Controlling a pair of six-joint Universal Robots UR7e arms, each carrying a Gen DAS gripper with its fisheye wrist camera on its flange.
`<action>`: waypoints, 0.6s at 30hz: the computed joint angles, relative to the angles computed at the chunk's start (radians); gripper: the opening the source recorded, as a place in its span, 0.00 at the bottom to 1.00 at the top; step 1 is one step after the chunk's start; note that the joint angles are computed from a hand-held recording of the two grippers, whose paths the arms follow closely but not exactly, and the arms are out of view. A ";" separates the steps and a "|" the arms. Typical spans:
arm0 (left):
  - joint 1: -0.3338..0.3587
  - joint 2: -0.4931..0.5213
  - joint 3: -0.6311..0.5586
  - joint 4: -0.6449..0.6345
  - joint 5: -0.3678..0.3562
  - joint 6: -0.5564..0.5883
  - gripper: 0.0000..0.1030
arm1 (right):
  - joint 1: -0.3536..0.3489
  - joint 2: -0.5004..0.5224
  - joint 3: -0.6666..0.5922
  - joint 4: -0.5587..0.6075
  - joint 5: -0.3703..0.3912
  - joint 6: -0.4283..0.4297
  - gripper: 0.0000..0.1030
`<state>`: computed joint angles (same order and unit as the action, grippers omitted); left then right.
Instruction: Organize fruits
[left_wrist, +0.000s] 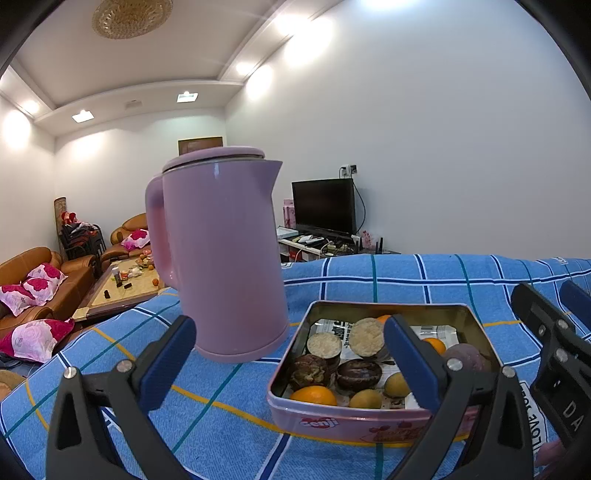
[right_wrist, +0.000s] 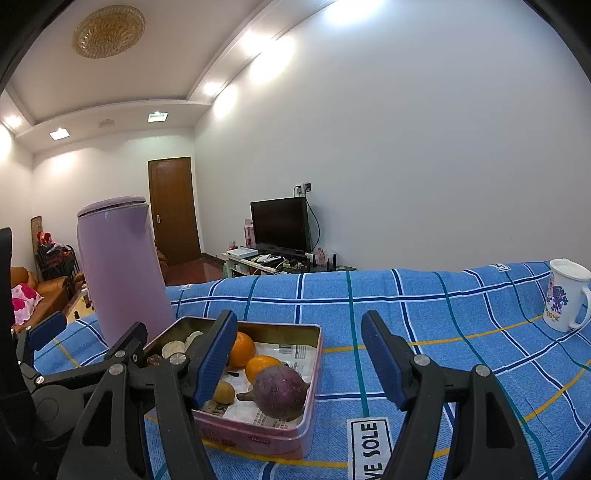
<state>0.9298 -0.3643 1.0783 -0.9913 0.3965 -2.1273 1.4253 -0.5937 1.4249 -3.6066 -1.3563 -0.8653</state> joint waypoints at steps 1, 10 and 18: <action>0.000 0.000 -0.001 0.000 0.000 0.000 1.00 | 0.000 0.000 0.000 0.002 0.000 -0.001 0.69; 0.001 0.003 -0.008 0.016 -0.004 -0.018 1.00 | -0.001 -0.001 0.000 0.000 0.000 0.000 0.69; 0.004 0.004 -0.014 0.023 -0.009 -0.026 1.00 | 0.000 -0.001 0.001 0.000 0.000 0.000 0.69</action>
